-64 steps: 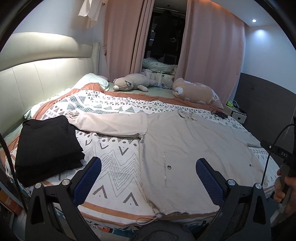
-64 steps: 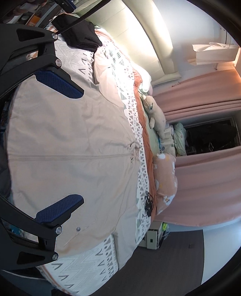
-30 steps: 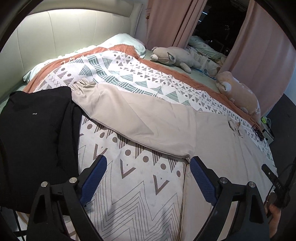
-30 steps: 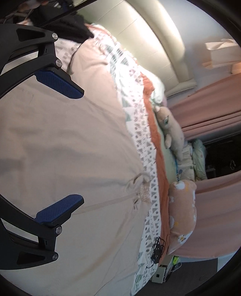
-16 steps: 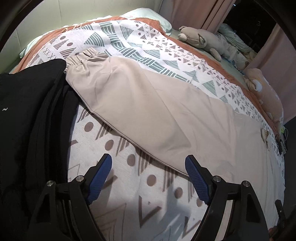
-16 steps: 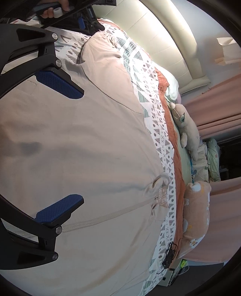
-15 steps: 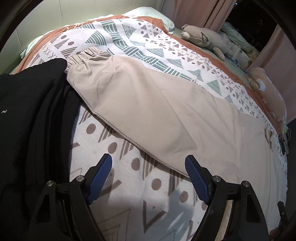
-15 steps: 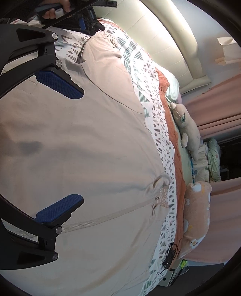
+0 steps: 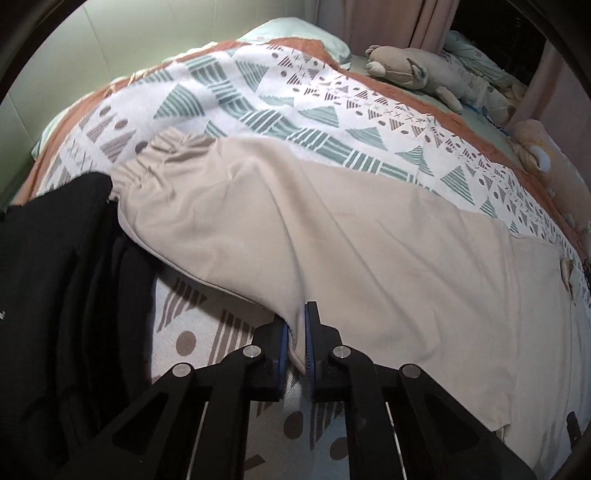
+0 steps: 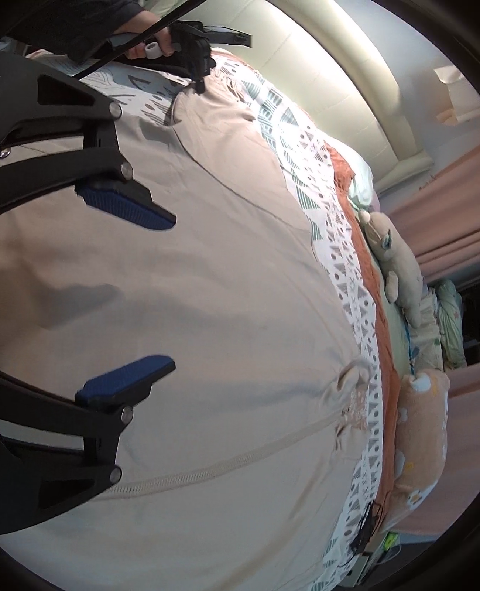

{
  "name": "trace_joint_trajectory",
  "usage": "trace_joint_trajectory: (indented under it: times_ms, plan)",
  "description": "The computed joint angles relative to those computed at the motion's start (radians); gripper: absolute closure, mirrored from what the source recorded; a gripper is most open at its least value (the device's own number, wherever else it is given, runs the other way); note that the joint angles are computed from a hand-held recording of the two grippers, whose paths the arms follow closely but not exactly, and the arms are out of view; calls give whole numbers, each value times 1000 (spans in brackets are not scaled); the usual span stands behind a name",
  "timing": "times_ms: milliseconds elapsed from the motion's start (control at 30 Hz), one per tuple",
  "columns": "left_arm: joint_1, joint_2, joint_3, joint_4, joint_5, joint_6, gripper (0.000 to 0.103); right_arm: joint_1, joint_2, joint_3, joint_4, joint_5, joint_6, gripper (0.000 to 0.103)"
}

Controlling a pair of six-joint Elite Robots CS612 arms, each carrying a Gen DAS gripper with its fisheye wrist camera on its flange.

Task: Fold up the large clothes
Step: 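Lift the sleeve with the left tool and fold it across the jacket back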

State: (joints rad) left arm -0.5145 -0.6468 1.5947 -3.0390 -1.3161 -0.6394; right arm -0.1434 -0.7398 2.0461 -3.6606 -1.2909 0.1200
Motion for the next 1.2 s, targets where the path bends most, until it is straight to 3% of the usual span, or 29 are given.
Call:
trace_joint_trajectory:
  times_ms: [200,367,633,867,933,1067,1133,1200]
  plan:
    - [-12,-45,30,-89,6,57,96,6,9,-30,14,79,-41,53]
    - [-29,-76,48,-134,7,114,97,21,22,-92,103,174,-76,54]
    - [-56,-122,75,-196,-16,194,97,63,58,-186,279,184,-159,70]
    - [-82,-143,85,-228,-72,234,97,103,93,-269,419,214,-211,72]
    - [-92,-146,85,-227,-79,251,97,114,94,-285,457,193,-226,72]
    - [-108,-147,76,-228,-109,274,97,97,77,-284,497,207,-202,71]
    - [-116,-146,72,-233,-127,273,97,84,60,-259,463,193,-187,61]
    - [-125,-144,69,-240,-147,272,97,62,42,-227,430,209,-163,34]
